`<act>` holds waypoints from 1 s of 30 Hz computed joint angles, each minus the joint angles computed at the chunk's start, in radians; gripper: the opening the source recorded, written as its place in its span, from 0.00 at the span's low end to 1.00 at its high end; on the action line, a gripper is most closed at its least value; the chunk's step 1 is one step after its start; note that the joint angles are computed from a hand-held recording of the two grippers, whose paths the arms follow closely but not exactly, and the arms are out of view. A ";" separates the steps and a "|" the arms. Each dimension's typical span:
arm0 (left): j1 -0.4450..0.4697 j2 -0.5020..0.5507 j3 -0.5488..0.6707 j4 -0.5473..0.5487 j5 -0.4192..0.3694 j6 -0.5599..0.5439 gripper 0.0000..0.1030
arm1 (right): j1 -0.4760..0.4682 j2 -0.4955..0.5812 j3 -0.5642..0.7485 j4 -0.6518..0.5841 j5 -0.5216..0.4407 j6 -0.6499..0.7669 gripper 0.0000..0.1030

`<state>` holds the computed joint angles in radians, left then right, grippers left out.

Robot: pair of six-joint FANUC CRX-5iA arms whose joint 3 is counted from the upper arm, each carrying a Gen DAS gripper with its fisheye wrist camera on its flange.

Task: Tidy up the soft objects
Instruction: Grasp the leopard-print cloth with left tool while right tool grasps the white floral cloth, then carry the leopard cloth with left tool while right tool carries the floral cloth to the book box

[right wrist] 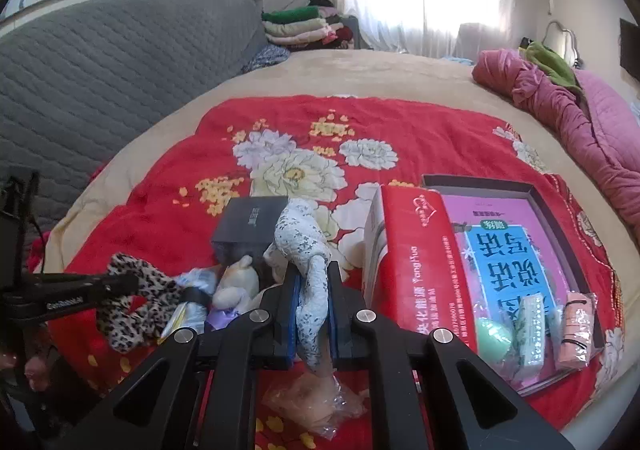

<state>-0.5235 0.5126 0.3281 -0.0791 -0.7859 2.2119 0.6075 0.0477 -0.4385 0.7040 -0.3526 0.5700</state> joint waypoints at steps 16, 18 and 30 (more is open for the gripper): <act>-0.090 0.016 0.145 -0.076 -0.079 -0.010 0.07 | -0.049 -0.098 -0.094 0.078 0.087 -0.116 0.11; -0.103 0.028 0.175 -0.089 -0.098 -0.015 0.07 | -0.063 -0.112 -0.111 0.114 0.102 -0.151 0.11; -0.165 0.138 0.399 -0.102 -0.191 -0.062 0.07 | -0.160 -0.182 -0.197 0.349 0.188 -0.395 0.11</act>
